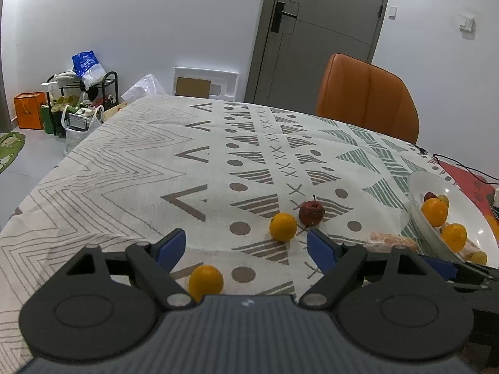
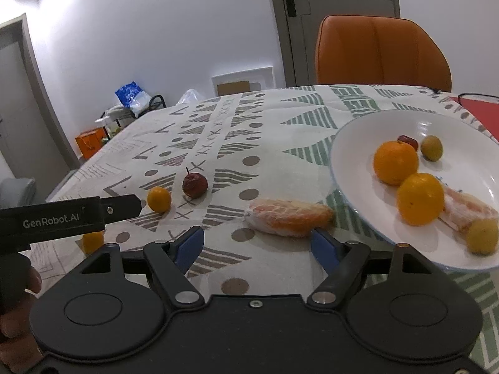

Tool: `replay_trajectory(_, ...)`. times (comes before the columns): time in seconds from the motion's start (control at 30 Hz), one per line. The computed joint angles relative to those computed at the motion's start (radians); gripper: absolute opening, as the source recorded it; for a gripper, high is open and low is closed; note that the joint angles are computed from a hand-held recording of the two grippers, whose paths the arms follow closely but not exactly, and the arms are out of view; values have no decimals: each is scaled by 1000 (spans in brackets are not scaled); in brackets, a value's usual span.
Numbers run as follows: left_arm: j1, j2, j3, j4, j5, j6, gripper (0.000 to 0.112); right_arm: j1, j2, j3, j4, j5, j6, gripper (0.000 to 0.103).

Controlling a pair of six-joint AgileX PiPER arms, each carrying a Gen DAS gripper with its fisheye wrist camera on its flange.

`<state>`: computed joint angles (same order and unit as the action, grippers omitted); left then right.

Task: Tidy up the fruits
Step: 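Grasp the peeled pomelo segment with the right tool while the left tool grasps a small orange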

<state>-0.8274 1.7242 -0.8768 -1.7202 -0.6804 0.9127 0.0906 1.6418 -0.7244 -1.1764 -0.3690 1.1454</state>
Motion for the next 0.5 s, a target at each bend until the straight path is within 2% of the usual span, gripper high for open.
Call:
replay_trajectory(0.2, 26, 7, 5, 27, 28, -17, 83, 53, 24, -31, 71, 47, -58, 75)
replay_trajectory(0.5, 57, 11, 17, 71, 52, -66, 83, 49, 59, -72, 33, 15, -26, 66)
